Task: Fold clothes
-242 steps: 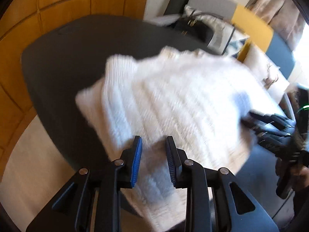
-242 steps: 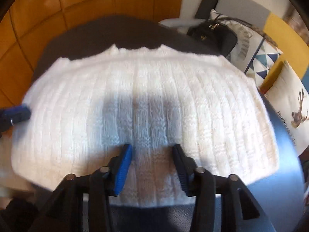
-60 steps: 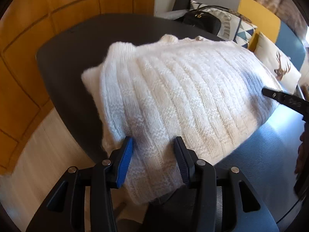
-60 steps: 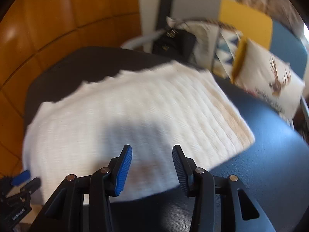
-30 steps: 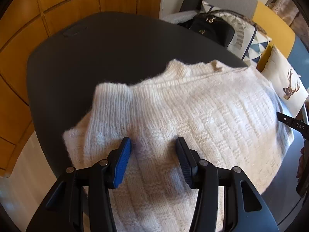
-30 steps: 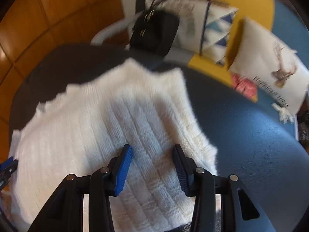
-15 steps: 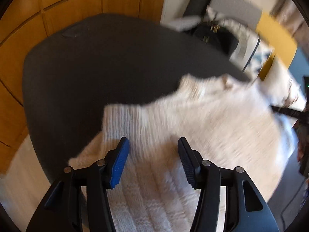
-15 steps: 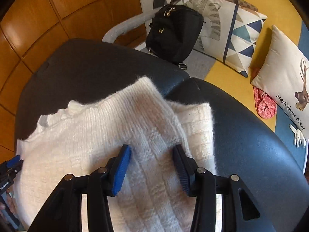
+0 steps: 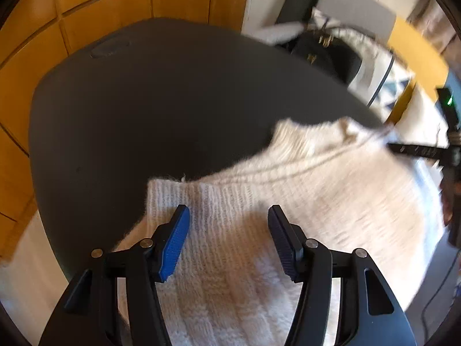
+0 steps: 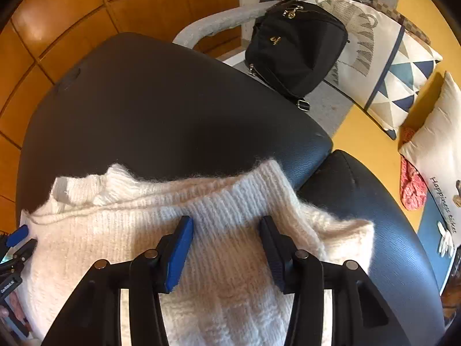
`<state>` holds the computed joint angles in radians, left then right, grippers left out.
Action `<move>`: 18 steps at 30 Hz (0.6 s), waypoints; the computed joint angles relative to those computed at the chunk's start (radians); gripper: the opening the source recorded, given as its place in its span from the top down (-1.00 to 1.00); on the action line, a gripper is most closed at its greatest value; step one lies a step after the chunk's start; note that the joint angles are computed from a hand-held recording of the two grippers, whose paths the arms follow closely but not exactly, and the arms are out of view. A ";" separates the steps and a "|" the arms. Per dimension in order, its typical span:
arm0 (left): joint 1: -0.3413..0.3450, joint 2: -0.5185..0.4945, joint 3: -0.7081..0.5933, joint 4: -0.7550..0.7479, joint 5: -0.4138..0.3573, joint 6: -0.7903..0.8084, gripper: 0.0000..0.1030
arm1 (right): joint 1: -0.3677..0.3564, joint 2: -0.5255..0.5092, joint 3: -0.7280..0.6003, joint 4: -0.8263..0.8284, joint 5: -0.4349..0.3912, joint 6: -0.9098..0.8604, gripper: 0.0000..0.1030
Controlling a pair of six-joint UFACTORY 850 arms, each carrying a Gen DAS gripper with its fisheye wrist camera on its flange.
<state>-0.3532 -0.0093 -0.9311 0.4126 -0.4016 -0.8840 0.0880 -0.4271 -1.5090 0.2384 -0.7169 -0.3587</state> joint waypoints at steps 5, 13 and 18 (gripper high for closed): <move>-0.043 0.061 0.052 0.057 0.051 -0.031 -0.16 | 0.030 0.097 0.110 0.199 0.005 -0.271 0.07; -0.052 0.063 0.065 0.098 0.054 -0.091 -0.25 | 0.134 0.146 0.201 -0.012 0.108 -0.108 0.06; -0.131 0.180 0.152 0.326 0.084 -0.316 -0.25 | 0.112 0.291 0.341 0.204 0.130 -0.330 0.06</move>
